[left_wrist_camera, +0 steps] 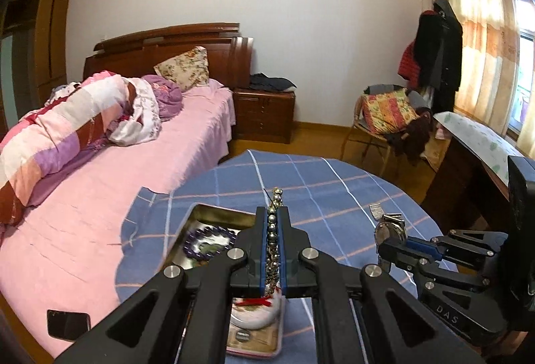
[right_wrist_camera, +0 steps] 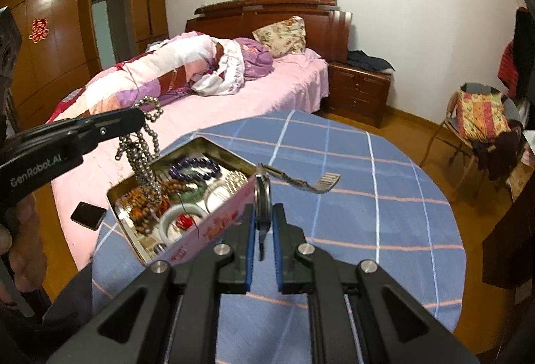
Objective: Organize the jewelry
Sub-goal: 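Carry the watch and bead chain into the tin and open both grippers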
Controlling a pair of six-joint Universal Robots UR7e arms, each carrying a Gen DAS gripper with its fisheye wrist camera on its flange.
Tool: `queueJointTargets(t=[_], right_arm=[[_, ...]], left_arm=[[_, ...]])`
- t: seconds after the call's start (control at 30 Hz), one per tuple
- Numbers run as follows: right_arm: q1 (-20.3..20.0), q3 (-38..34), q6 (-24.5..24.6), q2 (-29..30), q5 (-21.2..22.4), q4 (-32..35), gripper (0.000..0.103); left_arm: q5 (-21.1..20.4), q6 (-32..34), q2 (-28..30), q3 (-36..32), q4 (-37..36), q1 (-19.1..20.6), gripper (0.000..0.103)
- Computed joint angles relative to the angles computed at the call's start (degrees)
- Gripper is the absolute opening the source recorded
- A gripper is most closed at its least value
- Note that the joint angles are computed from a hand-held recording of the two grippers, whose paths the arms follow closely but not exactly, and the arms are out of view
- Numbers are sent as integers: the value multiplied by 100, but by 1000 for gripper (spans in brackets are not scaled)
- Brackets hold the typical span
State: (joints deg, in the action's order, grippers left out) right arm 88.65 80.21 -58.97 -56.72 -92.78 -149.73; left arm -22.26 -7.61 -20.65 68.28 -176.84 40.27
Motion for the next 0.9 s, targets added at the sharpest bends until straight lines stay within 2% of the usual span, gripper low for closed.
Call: queueJointTargets(t=[0.23, 0.43, 0.57, 0.73, 0.9], right_arm=[[192, -14, -112, 112, 80, 5, 12], [315, -40, -199, 305, 158, 72, 12], [353, -124, -247, 555, 43, 223, 12], [350, -287, -289, 860, -384, 535, 12], [304, -395, -254, 911, -609, 799, 15]], left_arm=[[211, 69, -95, 94, -125, 71, 4], [247, -402, -223, 284, 211, 210, 4], [187, -1031, -311, 429, 763, 358, 4], [-50, -1852, -412, 575, 1522, 553, 4], [-287, -2531, -474, 626, 2094, 639, 7]])
